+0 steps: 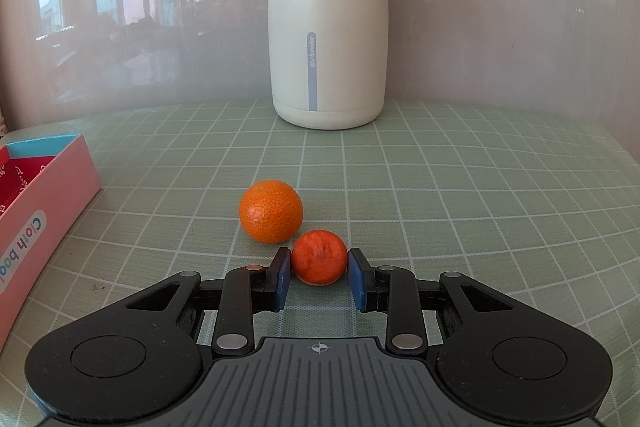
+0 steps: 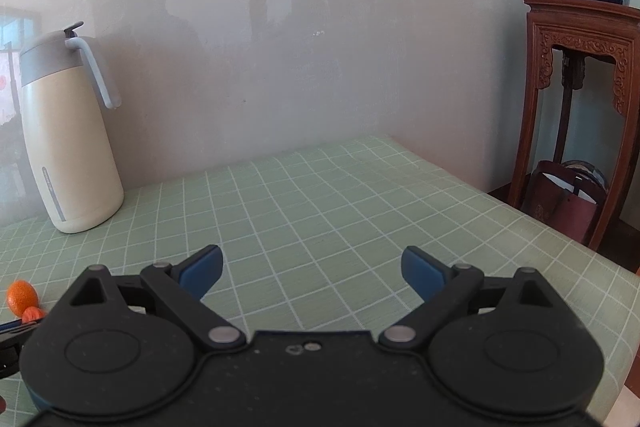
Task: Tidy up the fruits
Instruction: 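Lift the cut orange piece with the left tool, then carry the orange piece with the left tool into the box and release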
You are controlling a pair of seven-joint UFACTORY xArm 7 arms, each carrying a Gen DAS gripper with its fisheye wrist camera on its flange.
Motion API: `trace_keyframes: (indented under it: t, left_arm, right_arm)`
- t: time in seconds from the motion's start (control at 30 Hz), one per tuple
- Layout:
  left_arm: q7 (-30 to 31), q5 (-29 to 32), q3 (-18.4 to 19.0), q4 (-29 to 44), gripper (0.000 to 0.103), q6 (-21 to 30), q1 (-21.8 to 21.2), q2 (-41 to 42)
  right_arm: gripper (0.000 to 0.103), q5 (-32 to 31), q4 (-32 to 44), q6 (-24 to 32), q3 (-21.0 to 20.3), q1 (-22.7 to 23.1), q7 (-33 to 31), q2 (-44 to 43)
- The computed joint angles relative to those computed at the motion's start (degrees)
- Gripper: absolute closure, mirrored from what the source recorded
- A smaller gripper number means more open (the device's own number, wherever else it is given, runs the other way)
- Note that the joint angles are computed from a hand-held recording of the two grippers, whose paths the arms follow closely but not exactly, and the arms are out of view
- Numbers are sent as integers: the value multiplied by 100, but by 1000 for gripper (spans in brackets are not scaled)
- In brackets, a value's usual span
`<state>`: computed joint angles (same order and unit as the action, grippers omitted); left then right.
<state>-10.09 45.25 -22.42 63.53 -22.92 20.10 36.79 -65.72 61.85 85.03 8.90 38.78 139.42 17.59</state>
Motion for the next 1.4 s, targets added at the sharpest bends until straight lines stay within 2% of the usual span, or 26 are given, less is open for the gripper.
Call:
trace_keyframes:
  t: [0.17,0.63,0.93,1.13,1.3,1.4]
  left_arm:
    - [-2,30,28,-8,72,-94,-7,7]
    - [-469,255,527,8,72,-500,-284,-85]
    - [-558,173,1023,-58,72,-954,-494,-242]
    - [-608,-9,1379,142,72,-1214,-495,-269]
    - [-868,-95,1478,680,72,-1016,-266,-143]
    - [-1056,-104,1412,1116,72,-692,-21,26]
  right_arm:
    - [7,8,7,45,3,20,77,9]
    - [7,-92,59,-30,-7,35,-16,43]
    - [7,-282,350,-69,-64,80,-265,226]
    - [7,-487,708,-224,-158,151,-460,457]
    - [7,-703,1145,-387,-274,254,-713,740]
    - [7,-813,1445,-491,-360,341,-929,945]
